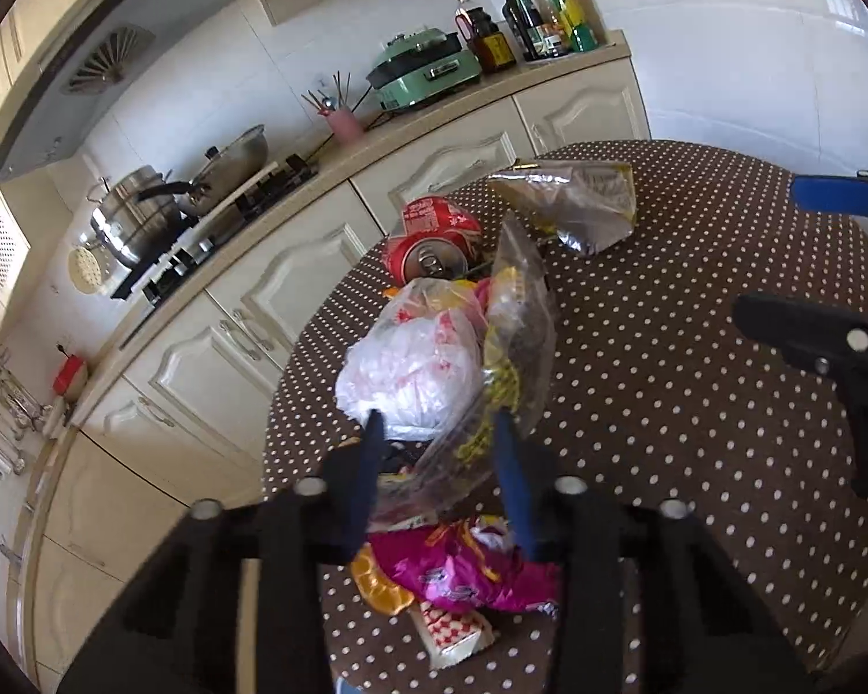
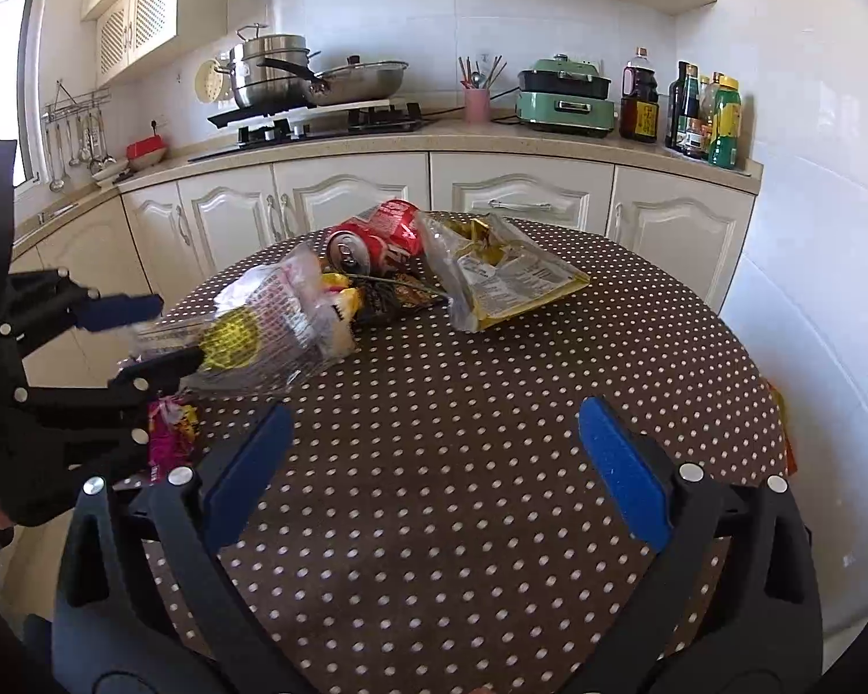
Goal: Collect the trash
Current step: 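Reach the left tool to the clear plastic bag while the right grasps the gold wrapper, then carry the clear bag and gold wrapper over the blue bucket and release both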
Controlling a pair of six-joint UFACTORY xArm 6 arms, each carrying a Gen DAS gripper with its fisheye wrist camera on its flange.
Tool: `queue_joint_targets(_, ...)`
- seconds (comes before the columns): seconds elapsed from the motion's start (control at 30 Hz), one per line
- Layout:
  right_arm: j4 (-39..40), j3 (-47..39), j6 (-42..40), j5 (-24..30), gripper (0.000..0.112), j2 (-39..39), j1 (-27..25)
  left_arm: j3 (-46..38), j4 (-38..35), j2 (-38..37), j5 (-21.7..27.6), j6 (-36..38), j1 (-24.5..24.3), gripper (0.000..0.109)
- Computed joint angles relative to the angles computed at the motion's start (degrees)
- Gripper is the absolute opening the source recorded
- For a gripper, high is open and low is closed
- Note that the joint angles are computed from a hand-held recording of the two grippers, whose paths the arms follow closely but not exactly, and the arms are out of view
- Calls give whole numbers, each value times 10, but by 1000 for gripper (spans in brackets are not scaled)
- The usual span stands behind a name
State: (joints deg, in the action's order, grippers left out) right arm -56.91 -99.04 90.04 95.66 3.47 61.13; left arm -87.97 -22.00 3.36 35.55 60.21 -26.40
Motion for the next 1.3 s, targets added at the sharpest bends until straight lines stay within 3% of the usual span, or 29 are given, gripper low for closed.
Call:
queue_joint_targets(0.03,3,3,-7,-1,97,-4,-6,-10,-10,4,13,-1,1,13)
queue_joint_targets(0.2,16,26,-25,-16,97,-29,-39,-40,-88,-2,61,18,14,3)
queue_joint_targets(0.37,23,37,-56,-45,97,-42,-79,-104,-172,14,124,14,37,2)
queue_joint_targets(0.47,17,19,-94,-53,97,-30,-99,-130,-189,32,108,-22,38,2)
queue_joint_targets(0.6,23,-27,-167,-65,96,10,-137,-195,-155,89,106,-118,38,2)
queue_joint_targets(0.63,34,-35,-187,-76,90,20,-152,-208,-146,101,108,-138,39,2)
queue_joint_targets(0.7,64,-52,-217,-84,70,37,-175,-225,-135,116,106,-162,41,2)
queue_joint_targets(0.73,93,-51,-229,-94,36,40,-192,-228,-137,120,105,-165,43,2)
queue_joint_targets(0.77,114,-47,-232,-103,13,38,-203,-228,-141,120,104,-165,45,2)
queue_joint_targets(0.9,89,-5,-186,-118,6,9,-192,-228,-182,114,113,-150,63,2)
queue_joint_targets(1.03,1,-40,-153,-65,6,18,-132,-211,-224,93,120,-131,85,2)
queue_joint_targets(1.13,-51,-111,-162,-39,6,54,-85,-192,-267,69,135,-107,112,2)
queue_joint_targets(1.3,-74,-319,-233,-76,6,181,-41,-166,-320,40,171,-73,181,2)
